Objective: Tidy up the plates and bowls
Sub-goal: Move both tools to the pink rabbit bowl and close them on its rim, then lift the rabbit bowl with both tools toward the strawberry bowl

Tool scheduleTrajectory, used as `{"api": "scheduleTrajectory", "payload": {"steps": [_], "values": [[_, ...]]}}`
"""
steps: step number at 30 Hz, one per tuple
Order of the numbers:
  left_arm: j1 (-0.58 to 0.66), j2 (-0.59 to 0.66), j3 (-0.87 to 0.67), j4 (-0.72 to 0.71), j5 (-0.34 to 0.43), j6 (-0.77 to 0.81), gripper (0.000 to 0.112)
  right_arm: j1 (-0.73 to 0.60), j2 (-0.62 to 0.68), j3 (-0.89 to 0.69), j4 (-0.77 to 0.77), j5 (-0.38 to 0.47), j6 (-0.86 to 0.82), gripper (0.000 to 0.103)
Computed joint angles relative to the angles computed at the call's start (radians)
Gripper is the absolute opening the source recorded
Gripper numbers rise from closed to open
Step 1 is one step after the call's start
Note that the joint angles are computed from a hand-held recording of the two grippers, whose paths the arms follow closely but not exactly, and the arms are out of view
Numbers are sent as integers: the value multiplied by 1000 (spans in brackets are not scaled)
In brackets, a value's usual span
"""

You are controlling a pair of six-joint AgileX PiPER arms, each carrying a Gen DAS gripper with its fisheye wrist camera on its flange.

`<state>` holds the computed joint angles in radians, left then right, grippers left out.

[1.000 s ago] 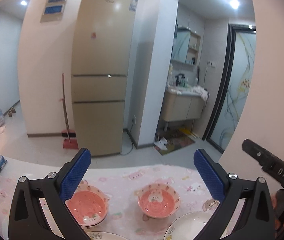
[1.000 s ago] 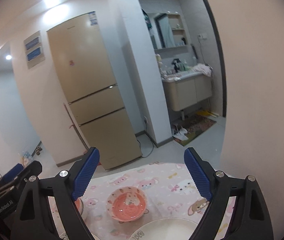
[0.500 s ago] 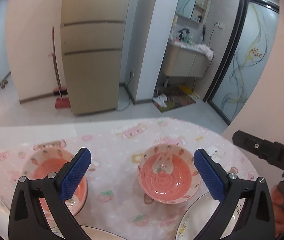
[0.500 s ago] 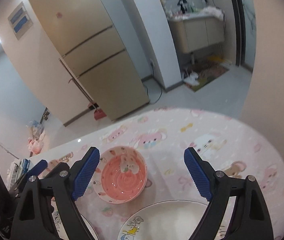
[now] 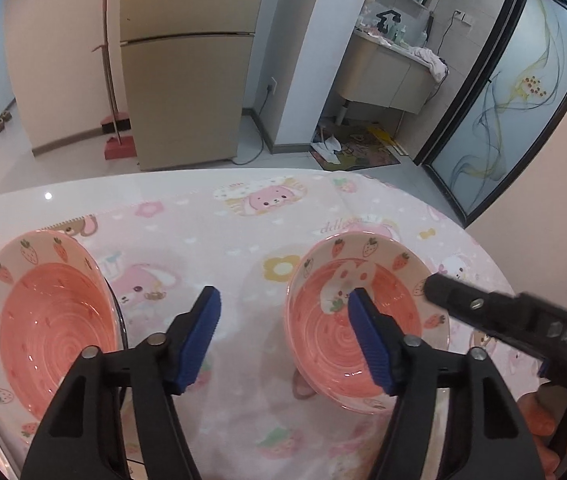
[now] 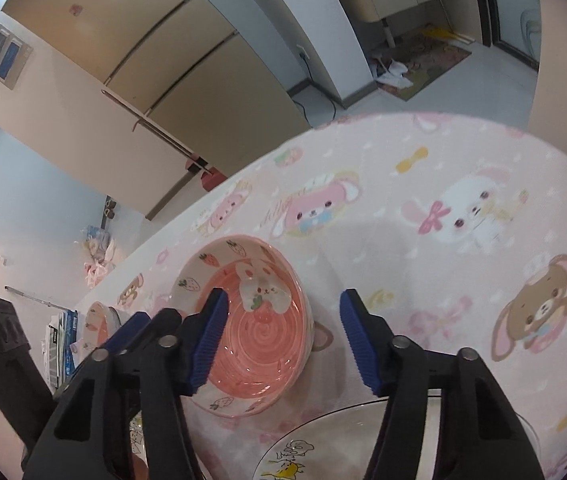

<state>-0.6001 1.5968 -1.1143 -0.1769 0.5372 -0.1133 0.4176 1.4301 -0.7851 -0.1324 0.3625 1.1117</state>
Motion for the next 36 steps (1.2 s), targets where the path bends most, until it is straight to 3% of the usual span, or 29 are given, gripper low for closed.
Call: {"api": "scheduleTrajectory", "payload": {"steps": [3,7,10,16,23,36], "values": [[14,5,-6,-84,14,85,33,-13,21,9,97,-25,-74,47],[-6,11,-15,-62,16,71,33,-11,27,12,69,-37,-46,44],[-9,46,-41,-19,59,11,32,9,14,3,-28,9,60,43],[13,101,-64,-105,100,83,21,-16,43,5,97,-15,-70,32],[10,144,-75,-147,119,122,17,-29,128,-14,253,-35,-219,21],[11,133,-74,-150,124,121,16,1,129,-36,168,-13,-129,19]]}}
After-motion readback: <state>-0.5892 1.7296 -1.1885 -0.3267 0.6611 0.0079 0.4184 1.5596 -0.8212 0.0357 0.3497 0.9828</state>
